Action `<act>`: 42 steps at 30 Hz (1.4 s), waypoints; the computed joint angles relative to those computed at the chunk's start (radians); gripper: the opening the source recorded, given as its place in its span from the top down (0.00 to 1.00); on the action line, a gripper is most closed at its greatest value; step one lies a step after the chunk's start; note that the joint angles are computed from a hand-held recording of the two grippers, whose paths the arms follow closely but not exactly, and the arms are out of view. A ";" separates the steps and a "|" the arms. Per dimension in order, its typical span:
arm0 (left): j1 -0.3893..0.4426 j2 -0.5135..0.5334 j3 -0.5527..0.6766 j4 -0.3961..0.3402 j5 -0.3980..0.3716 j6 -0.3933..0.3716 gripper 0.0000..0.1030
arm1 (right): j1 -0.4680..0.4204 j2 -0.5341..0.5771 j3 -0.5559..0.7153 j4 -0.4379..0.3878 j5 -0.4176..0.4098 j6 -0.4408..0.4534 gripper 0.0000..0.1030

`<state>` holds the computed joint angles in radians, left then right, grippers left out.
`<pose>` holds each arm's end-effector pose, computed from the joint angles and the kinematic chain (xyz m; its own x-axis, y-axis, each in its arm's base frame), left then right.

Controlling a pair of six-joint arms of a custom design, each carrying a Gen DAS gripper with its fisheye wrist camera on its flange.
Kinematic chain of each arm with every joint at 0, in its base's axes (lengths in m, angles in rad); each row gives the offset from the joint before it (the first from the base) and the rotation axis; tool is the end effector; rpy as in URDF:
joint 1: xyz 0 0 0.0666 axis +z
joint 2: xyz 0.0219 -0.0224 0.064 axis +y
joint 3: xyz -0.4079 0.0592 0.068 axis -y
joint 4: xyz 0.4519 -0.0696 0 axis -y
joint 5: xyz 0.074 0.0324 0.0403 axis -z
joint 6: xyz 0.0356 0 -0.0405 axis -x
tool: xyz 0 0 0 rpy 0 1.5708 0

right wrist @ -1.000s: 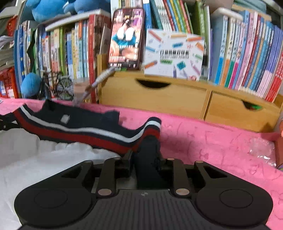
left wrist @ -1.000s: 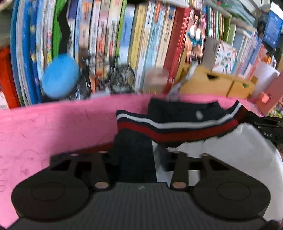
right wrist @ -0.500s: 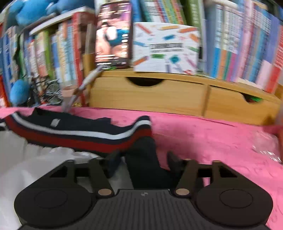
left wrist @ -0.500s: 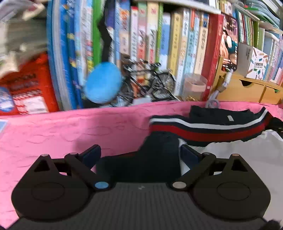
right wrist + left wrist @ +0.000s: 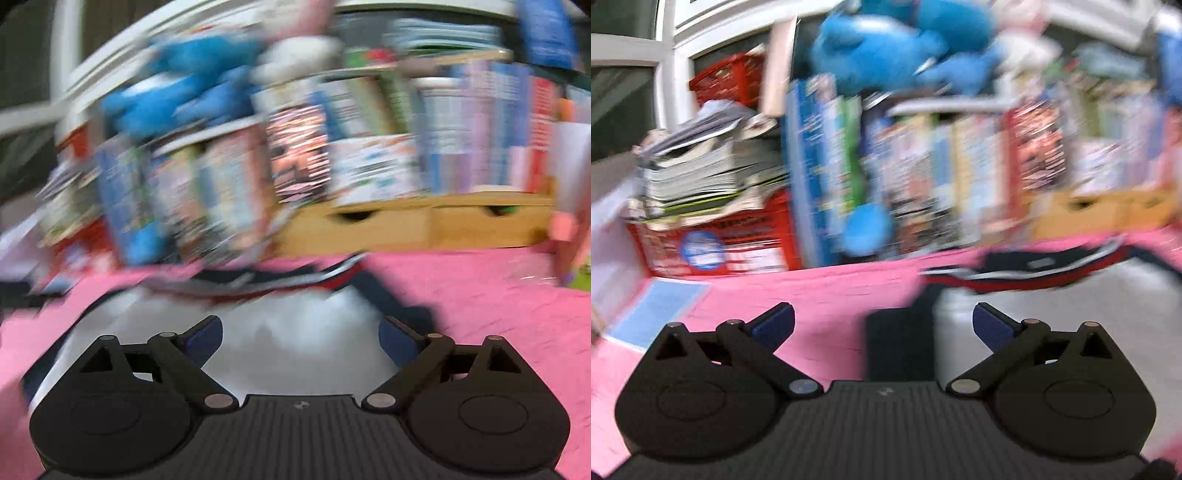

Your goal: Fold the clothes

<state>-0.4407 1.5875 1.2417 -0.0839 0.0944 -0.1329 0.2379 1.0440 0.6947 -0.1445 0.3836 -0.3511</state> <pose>0.5603 -0.2684 0.3384 -0.3069 0.2906 -0.9063 0.5477 0.8327 0.0815 0.3865 0.0796 0.3118 -0.3975 0.2318 -0.8878 0.2540 0.9576 0.1363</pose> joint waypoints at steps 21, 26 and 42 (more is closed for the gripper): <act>-0.001 0.015 -0.089 -0.107 -0.164 -0.038 0.00 | -0.077 -0.189 -0.118 -0.441 0.268 -0.162 0.20; -0.006 -0.013 -0.093 -0.126 -0.235 -0.047 0.00 | -0.086 -0.281 -0.149 -0.500 0.277 -0.240 0.23; -0.113 0.055 -0.048 -0.051 -0.262 -0.121 0.00 | 0.062 0.183 0.132 -0.133 0.066 0.027 0.87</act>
<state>-0.5537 1.6421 1.1938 -0.1348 -0.1677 -0.2543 0.2997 1.2270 0.8270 -0.2778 0.4495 -0.3246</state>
